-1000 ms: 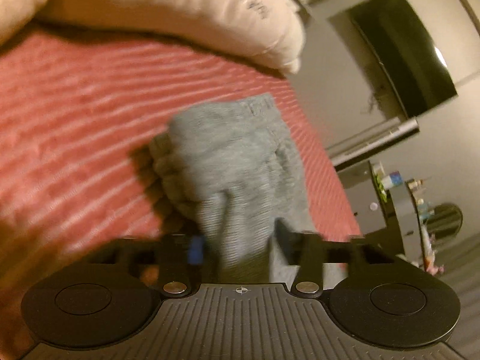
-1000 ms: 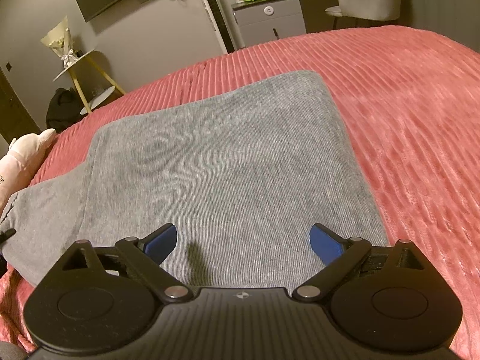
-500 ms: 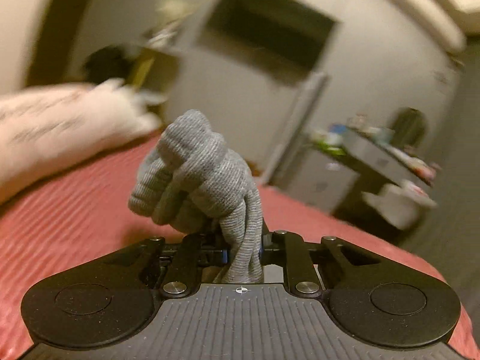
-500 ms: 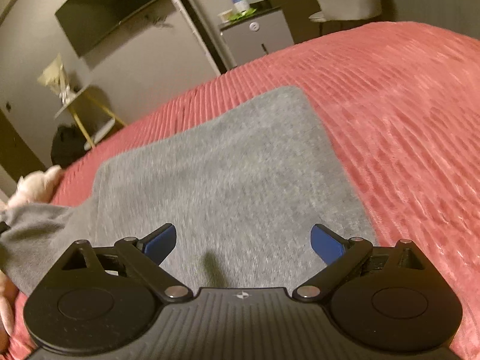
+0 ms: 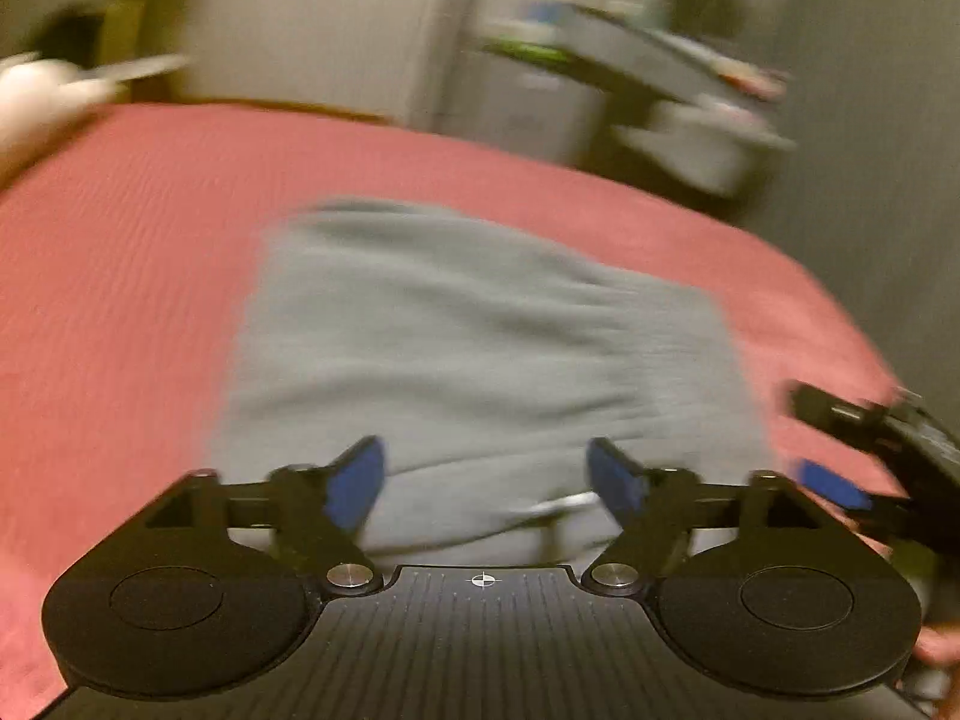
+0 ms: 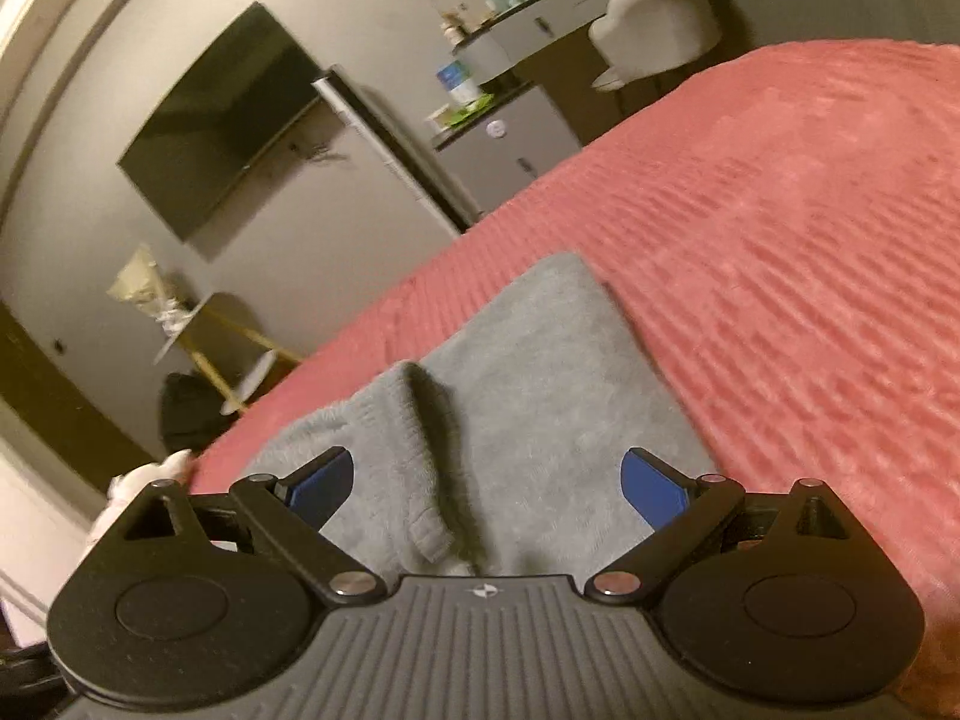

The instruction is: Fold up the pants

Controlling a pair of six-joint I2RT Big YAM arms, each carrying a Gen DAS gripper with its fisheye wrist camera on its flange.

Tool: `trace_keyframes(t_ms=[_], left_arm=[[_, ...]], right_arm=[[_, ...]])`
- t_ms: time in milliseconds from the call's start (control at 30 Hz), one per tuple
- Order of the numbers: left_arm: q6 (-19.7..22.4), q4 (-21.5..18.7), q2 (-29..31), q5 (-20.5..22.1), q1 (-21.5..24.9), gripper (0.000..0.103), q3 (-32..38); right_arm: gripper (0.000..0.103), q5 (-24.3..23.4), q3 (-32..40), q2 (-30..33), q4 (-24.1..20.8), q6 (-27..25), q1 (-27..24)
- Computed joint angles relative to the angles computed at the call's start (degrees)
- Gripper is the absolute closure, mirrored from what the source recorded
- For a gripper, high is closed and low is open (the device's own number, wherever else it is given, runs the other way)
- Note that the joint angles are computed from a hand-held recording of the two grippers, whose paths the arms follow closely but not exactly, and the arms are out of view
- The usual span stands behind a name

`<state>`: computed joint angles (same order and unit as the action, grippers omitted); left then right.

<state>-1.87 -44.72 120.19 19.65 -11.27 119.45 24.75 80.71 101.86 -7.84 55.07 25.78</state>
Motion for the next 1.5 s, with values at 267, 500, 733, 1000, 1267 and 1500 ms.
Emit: trace_keyframes(t_ms=[267,500,733,1000,1267,1500], left_arm=[[-10.44,-0.1,-0.22,-9.1,5.31,0.007,-0.09],[-13.39,-10.89,6.59,-2.74,6.35,0.007,9.81],[-9.83,-10.14,6.59,0.18,5.29,0.007,9.87],[-10.43,-16.77,9.39,-2.49,4.78,0.007,14.94],[-9.82,-17.12,8.84,-4.93,4.36,0.007,14.37],[-9.97,-18.44,9.85,-4.73,4.36,0.007,16.01]], right_arm=[[0.006,-17.98,12.39,8.8,-7.86,3.21,-3.6],[0.042,-23.0,19.85,12.89,-14.7,3.44,-4.02],[0.033,-27.46,12.76,10.44,-6.37,7.42,-4.83],[0.014,-30.77,17.05,12.56,-9.86,6.93,-4.97],[0.051,-30.95,20.42,14.04,-13.15,2.97,-5.07],[0.029,-35.38,13.86,12.44,-3.17,9.67,-6.45]])
